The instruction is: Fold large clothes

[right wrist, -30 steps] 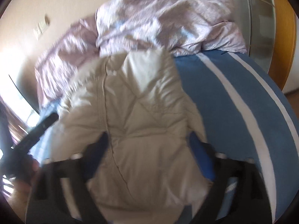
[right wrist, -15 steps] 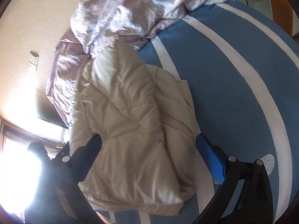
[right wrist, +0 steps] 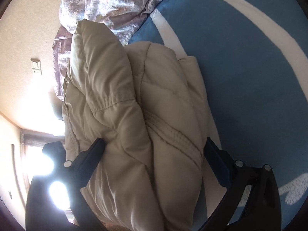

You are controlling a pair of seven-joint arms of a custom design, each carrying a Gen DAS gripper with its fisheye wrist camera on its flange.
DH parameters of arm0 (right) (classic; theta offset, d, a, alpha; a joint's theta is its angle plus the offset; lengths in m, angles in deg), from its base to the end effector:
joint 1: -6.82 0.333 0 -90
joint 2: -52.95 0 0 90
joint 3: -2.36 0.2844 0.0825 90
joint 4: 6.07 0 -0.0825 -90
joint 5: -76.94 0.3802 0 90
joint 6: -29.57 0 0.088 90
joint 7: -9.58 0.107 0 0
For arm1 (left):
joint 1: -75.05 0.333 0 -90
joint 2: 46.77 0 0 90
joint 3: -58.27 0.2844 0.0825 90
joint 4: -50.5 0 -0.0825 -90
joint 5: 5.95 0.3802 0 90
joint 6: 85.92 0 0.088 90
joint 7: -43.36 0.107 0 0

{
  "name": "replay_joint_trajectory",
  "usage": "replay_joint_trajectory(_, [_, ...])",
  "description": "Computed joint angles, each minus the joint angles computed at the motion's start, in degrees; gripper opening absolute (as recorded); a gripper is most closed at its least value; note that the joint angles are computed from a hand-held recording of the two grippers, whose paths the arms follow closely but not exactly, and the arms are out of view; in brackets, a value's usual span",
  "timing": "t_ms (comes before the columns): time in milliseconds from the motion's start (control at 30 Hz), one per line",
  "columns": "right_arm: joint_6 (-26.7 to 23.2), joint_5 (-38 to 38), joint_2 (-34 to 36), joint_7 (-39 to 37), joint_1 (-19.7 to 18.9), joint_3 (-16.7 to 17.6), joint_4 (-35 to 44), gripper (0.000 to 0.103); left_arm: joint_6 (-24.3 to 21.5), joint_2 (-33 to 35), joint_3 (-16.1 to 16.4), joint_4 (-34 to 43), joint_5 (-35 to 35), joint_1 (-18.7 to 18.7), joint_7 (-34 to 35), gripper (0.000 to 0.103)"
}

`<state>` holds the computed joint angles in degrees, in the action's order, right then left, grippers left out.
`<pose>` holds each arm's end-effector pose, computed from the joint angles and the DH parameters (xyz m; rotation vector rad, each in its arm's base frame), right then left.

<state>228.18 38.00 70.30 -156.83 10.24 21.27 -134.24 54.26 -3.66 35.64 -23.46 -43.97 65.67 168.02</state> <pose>0.4970 0.2772 0.3204 -0.9157 2.0459 0.3157 0.6774 -0.3302 0.3505 1.2845 -2.3364 1.1860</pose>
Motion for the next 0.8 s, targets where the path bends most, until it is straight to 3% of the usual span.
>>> replay_joint_trajectory(133, [0.42,-5.16,2.52,1.70,-4.09,3.22,2.50,0.101,-2.87,1.77,-0.22,2.45,-0.02,0.04,-0.71,0.102])
replay_joint_trajectory(267, [-2.37,-13.68,6.77,3.42,-13.01,11.93,6.96,0.101,-4.52,3.16,-0.58,4.16,-0.44,0.16,-0.80,0.102])
replay_joint_trajectory(500, [-4.45,-16.17,15.95,-4.28,-20.97,21.33,13.01,0.101,-5.23,4.25,-1.35,4.85,-2.40,0.92,0.23,0.102])
replay_joint_trajectory(667, [-4.63,-13.72,19.58,-10.12,-19.27,21.23,16.87,0.101,-2.94,2.80,-1.82,2.31,-3.89,1.07,1.20,0.101])
replay_joint_trajectory(733, [-3.24,-10.87,19.21,-12.02,-15.58,17.99,17.83,0.100,-1.54,1.50,-2.21,0.29,-4.79,1.45,2.53,0.095])
replay_joint_trajectory(800, [0.02,-6.66,17.39,-13.98,-10.87,13.21,16.92,0.088,-0.01,-0.22,-2.62,-2.19,-5.95,1.97,4.25,0.090])
